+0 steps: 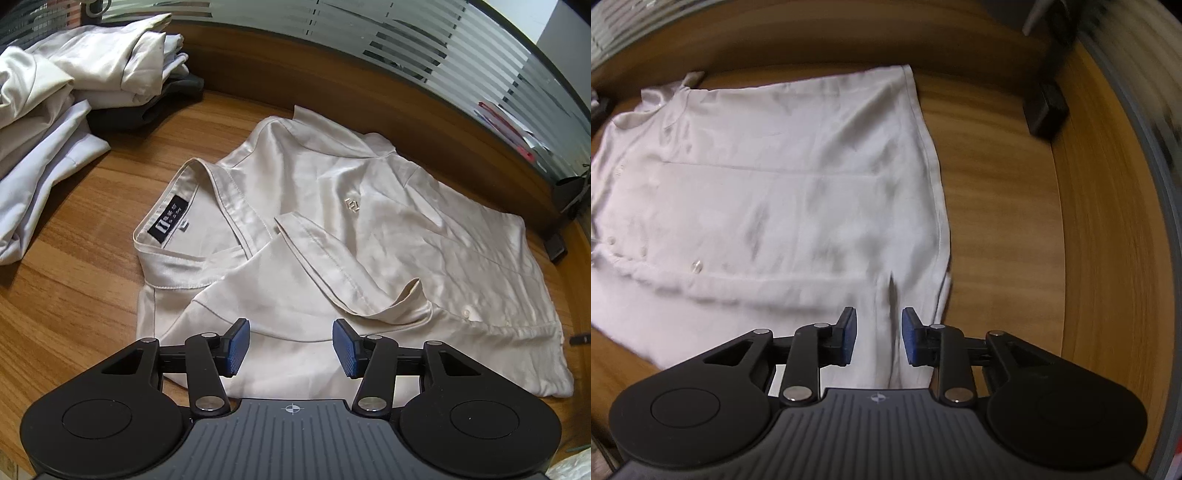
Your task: Fold clothes
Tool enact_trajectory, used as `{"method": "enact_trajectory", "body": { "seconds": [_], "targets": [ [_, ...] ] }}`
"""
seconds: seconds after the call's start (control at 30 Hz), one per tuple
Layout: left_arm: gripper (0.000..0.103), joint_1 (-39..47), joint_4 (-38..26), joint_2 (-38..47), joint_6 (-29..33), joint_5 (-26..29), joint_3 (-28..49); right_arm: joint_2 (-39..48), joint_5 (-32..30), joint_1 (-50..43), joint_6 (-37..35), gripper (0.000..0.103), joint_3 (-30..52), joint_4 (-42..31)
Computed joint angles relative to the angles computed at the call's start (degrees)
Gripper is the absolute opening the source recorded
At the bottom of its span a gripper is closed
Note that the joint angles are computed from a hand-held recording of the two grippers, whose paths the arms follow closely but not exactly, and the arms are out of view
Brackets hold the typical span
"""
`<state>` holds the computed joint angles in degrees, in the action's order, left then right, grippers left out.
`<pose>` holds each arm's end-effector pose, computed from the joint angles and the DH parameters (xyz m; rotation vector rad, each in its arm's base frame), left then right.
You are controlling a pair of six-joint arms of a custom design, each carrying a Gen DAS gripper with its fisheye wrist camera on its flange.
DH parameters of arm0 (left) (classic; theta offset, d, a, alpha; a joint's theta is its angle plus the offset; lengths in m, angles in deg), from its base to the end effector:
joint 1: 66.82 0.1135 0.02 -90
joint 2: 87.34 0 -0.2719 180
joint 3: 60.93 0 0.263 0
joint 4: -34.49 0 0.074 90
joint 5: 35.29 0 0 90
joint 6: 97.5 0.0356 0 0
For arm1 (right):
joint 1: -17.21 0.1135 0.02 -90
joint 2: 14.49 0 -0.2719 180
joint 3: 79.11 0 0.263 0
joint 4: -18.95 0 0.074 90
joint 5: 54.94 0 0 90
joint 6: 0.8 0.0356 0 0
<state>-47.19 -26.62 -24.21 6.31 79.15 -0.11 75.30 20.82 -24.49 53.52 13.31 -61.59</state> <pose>0.2004 0.0558 0.2503 0.0008 2.5609 -0.3567 0.2331 -0.1960 0.2914 0.1109 2.8195 0.0883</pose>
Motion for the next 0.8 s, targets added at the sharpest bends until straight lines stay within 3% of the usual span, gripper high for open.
{"method": "enact_trajectory", "body": {
  "seconds": [0.23, 0.4, 0.57, 0.8],
  "targets": [
    [0.053, -1.6, -0.2, 1.6, 1.9, -1.2, 0.3, -5.4, 1.6, -4.5, -2.6, 0.031, -8.3, -0.5],
    [0.053, -1.1, 1.8, 2.1, 3.7, -2.1, 0.1, -8.6, -3.8, -4.5, -0.4, 0.031, -9.4, -2.0],
    [0.050, 0.3, 3.7, 4.2, 7.0, -4.4, -0.5, -11.1, -5.9, 1.7, 3.1, 0.032, -8.4, -3.0],
    [0.049, 1.0, 2.5, 6.9, 10.1, 0.2, 1.5, -13.6, -8.4, 15.0, 9.7, 0.033, -7.1, -3.0]
  ]
}}
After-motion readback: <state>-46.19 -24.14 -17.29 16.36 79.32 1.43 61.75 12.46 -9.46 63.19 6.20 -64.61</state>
